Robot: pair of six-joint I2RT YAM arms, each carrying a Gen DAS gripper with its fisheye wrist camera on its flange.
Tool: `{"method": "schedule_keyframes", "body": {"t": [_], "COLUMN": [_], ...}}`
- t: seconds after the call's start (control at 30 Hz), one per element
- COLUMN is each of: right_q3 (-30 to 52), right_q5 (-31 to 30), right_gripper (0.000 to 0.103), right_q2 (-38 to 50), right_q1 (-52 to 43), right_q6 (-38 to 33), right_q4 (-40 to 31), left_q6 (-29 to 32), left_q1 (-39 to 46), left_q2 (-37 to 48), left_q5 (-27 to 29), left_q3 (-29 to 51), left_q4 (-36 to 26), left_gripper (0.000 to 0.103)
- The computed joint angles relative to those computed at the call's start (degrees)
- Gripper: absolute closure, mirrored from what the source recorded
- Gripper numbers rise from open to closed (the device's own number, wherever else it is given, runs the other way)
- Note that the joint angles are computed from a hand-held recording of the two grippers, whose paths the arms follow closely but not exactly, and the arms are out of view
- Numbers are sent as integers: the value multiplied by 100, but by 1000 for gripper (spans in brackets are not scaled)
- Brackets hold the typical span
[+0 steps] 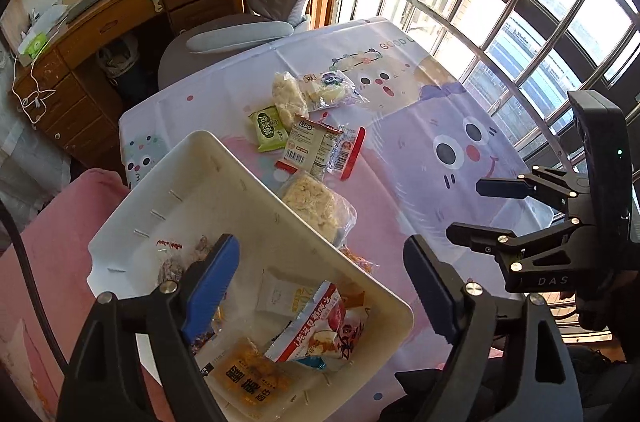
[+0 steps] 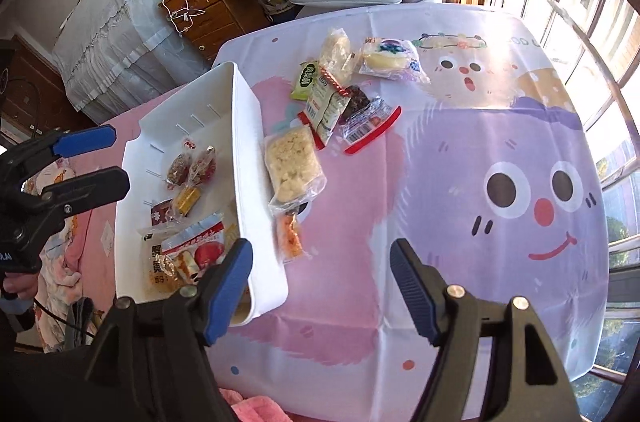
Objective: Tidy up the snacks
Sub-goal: 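Move both tools back over the remaining snacks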
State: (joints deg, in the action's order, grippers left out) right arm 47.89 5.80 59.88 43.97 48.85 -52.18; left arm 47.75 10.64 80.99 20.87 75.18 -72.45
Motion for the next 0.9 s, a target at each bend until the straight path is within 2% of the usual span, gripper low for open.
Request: {"method": "schedule_keyframes", "body": {"t": [0.23,0.5,0.63,0.9], "right_q3": [-54,65,85,167], "right_q5": [-515,-1033,-1360,-1758], "right_gripper": [26,26,25,25], "right_q2": [-107,535,1041,2162], "right_q1": [-1681,-3127,-3627,-4034], "right_q6": [-2065,-4254,-5111,-6256], "right_q4": [162,809,1373,2484], "left_q6": [-870,-1457,-1589,-1589], "left_q1": [-1193,-2112,-2410,-2748], "left_q2": [464,1292,1737,2552], "left_q5": [-573,-1220,-1424,-1729], "left_q3": [235,497,604,727], "left_q4": [499,1134,1463,2154], "left_gripper": [17,16,16,16]}}
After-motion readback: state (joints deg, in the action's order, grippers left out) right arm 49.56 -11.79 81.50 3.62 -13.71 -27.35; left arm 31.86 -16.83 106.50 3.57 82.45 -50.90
